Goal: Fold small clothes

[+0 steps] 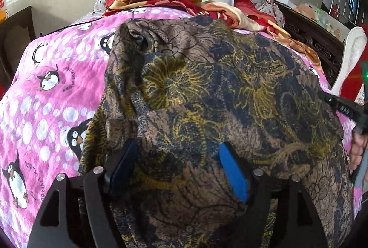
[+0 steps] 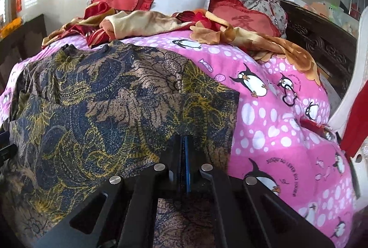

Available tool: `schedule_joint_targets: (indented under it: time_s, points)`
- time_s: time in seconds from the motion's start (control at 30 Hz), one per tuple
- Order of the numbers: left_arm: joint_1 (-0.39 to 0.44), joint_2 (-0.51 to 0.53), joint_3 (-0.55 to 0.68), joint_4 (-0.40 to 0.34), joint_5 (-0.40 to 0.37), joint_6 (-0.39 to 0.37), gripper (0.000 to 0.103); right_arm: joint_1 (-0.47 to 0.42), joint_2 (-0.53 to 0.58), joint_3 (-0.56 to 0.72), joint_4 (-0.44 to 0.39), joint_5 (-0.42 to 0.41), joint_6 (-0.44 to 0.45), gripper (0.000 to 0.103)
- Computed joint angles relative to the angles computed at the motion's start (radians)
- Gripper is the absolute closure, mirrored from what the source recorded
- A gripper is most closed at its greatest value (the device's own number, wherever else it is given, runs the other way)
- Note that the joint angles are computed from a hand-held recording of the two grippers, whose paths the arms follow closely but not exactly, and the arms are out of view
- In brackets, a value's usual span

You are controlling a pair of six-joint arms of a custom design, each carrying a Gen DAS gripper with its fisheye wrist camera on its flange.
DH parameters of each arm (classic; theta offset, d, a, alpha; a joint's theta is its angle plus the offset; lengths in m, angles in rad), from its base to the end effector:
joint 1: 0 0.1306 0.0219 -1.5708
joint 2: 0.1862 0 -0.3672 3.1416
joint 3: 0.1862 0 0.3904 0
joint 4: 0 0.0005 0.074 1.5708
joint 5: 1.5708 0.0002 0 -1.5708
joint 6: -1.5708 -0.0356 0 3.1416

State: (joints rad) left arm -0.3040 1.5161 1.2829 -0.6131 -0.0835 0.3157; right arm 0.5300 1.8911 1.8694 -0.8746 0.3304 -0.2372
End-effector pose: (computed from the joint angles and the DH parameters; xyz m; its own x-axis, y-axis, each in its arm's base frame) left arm 0.4991 -0.1540 0.3223 -0.7554 -0.0873 -0.6494 0.0116 0.9892 -0.1464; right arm 0.5733 0.3220 0.3590 -0.7263 -0.1679 -0.6666 -0.1365 0.9856 -0.0995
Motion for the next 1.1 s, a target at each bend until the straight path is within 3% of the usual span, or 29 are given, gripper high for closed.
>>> schedule_joint_targets:
  time_s: [0.07, 0.2, 0.3, 0.33, 0.37, 0.43, 0.63, 0.7, 0.8, 0.9, 1.0, 1.1]
  points:
    - [0.002, -0.002, -0.004, 0.005, 0.005, 0.001, 0.026, 0.009, -0.004, 0.035, -0.051, 0.012, -0.036, 0.079]
    - [0.002, -0.003, -0.005, 0.003, 0.003, -0.002, 0.025, 0.052, -0.089, -0.039, -0.022, -0.004, -0.066, 0.073]
    - [0.001, -0.003, -0.004, 0.000, -0.001, -0.007, 0.024, 0.055, -0.041, -0.031, -0.133, -0.026, -0.080, 0.065]
    - [0.000, 0.000, -0.001, -0.003, -0.002, -0.010, 0.023, 0.047, -0.043, -0.064, -0.104, -0.048, -0.069, 0.065]
    - [-0.001, 0.002, 0.003, -0.007, 0.001, -0.016, 0.020, 0.049, -0.072, -0.118, -0.025, -0.039, -0.053, 0.065]
    - [-0.006, 0.009, 0.011, -0.015, 0.003, -0.029, 0.016, 0.046, -0.080, -0.135, 0.000, -0.048, -0.043, 0.065]
    - [-0.002, 0.008, 0.008, -0.006, 0.022, -0.031, 0.013, 0.037, -0.033, -0.001, -0.155, -0.087, -0.086, 0.063]
    - [-0.006, 0.009, 0.010, -0.011, 0.011, -0.035, 0.013, 0.049, -0.069, -0.019, -0.122, -0.062, -0.125, 0.063]
    - [-0.016, 0.020, 0.024, -0.029, -0.016, -0.045, 0.013, 0.089, -0.129, -0.097, 0.004, -0.037, -0.105, 0.064]
    - [-0.022, 0.027, 0.033, -0.041, -0.033, -0.052, 0.012, 0.104, -0.055, -0.048, -0.108, -0.079, -0.092, 0.062]
    - [-0.024, 0.028, 0.034, -0.043, -0.041, -0.055, 0.012, 0.109, -0.060, -0.091, -0.063, -0.060, -0.094, 0.061]
    - [-0.024, 0.028, 0.035, -0.046, -0.045, -0.057, 0.012, 0.104, -0.028, 0.001, -0.151, -0.064, -0.143, 0.061]
